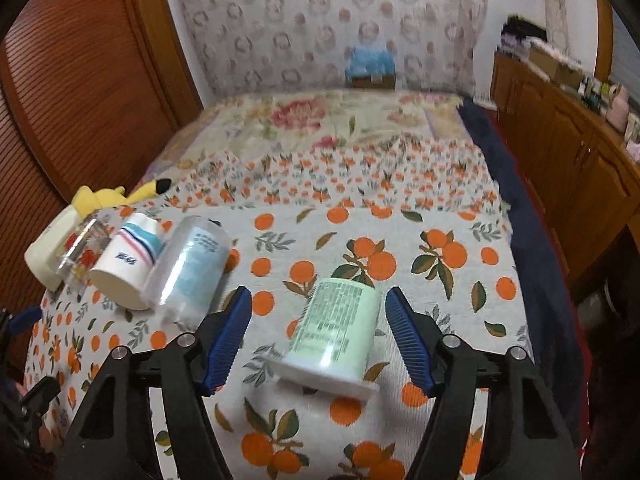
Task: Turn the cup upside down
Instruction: 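Move the right tool to the pale green cup and close around it, then lift the green cup with the right tool and rotate it upside down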
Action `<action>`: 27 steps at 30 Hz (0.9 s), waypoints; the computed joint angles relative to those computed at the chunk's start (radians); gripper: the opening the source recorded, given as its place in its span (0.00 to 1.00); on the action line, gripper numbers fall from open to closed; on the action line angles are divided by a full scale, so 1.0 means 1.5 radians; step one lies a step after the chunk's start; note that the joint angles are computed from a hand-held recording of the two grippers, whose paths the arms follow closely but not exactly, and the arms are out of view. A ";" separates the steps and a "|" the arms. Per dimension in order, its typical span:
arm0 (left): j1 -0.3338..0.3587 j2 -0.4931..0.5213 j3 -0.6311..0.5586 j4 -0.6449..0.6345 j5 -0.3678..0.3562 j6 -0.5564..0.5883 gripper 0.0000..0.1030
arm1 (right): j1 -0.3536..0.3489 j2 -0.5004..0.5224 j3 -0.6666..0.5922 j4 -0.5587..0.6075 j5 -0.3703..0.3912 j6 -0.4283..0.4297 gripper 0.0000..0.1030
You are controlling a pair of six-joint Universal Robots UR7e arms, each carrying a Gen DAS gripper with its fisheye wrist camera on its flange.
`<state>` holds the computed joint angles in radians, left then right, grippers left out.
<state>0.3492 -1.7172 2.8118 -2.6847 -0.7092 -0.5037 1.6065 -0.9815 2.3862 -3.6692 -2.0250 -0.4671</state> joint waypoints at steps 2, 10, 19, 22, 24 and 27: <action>0.012 0.006 -0.005 -0.013 -0.007 0.013 0.93 | -0.002 -0.004 -0.015 0.044 -0.012 0.021 0.68; 0.049 0.024 -0.016 -0.043 -0.038 0.050 0.93 | -0.004 -0.001 -0.057 0.183 -0.061 0.093 0.62; 0.053 -0.021 -0.015 0.010 -0.050 0.054 0.93 | 0.013 -0.022 -0.027 0.177 -0.066 0.103 0.48; 0.051 -0.049 -0.015 0.047 -0.047 0.043 0.93 | 0.030 -0.037 -0.001 0.169 -0.054 0.102 0.48; 0.046 -0.069 -0.016 0.075 -0.042 0.033 0.93 | 0.044 -0.041 0.017 0.159 -0.045 0.105 0.48; 0.039 -0.110 -0.016 0.129 -0.032 0.014 0.93 | 0.066 -0.039 0.050 0.137 -0.023 0.120 0.48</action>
